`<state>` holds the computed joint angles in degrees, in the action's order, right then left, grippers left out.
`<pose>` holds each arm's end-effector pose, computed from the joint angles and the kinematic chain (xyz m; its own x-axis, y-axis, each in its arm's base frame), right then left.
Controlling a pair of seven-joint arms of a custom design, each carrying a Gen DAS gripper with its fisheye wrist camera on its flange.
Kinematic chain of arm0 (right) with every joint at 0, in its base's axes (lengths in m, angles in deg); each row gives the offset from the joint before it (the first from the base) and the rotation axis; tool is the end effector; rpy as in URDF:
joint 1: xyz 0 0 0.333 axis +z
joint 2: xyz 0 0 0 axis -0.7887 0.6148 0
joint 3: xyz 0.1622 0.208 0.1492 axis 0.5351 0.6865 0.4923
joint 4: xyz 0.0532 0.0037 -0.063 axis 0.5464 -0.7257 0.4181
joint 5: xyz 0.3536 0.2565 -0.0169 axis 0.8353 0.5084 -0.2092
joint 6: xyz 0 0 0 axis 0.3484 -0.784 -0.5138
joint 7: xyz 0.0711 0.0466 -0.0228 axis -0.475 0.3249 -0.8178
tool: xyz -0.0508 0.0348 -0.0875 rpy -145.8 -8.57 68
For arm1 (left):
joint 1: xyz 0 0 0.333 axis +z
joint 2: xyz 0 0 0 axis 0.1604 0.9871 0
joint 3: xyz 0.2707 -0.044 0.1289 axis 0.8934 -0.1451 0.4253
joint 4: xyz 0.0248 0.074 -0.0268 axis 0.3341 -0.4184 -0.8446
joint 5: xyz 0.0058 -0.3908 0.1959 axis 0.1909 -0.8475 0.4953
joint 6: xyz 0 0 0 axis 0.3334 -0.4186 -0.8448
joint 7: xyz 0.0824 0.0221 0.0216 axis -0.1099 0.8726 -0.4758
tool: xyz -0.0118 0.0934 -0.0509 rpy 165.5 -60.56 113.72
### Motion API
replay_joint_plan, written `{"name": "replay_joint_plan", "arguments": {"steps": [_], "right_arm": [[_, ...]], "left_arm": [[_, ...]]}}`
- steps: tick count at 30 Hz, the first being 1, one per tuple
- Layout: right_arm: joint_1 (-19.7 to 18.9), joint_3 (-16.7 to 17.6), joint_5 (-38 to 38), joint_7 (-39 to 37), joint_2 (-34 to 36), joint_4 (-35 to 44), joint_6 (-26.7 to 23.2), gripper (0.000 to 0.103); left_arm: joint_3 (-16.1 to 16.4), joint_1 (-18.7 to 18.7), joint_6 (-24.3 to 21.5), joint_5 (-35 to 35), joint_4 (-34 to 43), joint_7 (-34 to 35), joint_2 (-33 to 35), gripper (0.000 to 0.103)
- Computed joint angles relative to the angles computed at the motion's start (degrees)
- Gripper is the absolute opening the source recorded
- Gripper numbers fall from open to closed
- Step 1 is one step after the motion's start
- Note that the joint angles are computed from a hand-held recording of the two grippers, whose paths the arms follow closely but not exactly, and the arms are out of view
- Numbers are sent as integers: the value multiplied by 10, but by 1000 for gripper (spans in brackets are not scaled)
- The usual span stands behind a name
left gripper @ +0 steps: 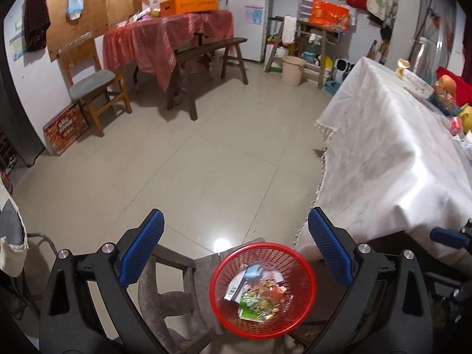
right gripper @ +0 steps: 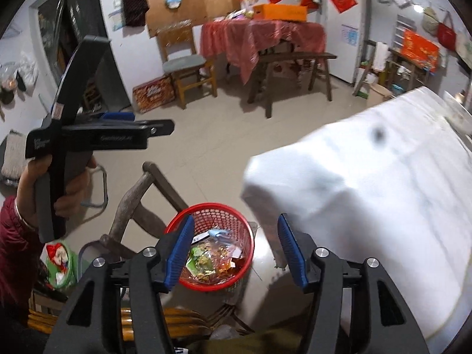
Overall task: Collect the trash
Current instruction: 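Move the right tool to the table and grasp the red plastic cup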
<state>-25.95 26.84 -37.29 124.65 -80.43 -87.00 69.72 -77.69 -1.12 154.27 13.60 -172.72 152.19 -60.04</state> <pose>0.4962 0.2082 0.5322 0.3600 -0.9016 -0.2399 -0.7379 -0.1179 -0.6645 0.6228 -0.2244 0.4788 -0.1857 -0.9820 0.0329 -0.7325 0.1161 -0.6708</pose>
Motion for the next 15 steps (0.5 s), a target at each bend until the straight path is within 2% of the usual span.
{"name": "replay_joint_plan", "arguments": {"steps": [9,15], "right_arm": [[-49,-9,-58,85,-95,-90,53,72],[-84,-47,-88,141,-157,-150,78,74]], "left_arm": [[-20,-20,14,23,1,-3,-20,96],[-34,-43,14,41,13,-6,-17,96]]}}
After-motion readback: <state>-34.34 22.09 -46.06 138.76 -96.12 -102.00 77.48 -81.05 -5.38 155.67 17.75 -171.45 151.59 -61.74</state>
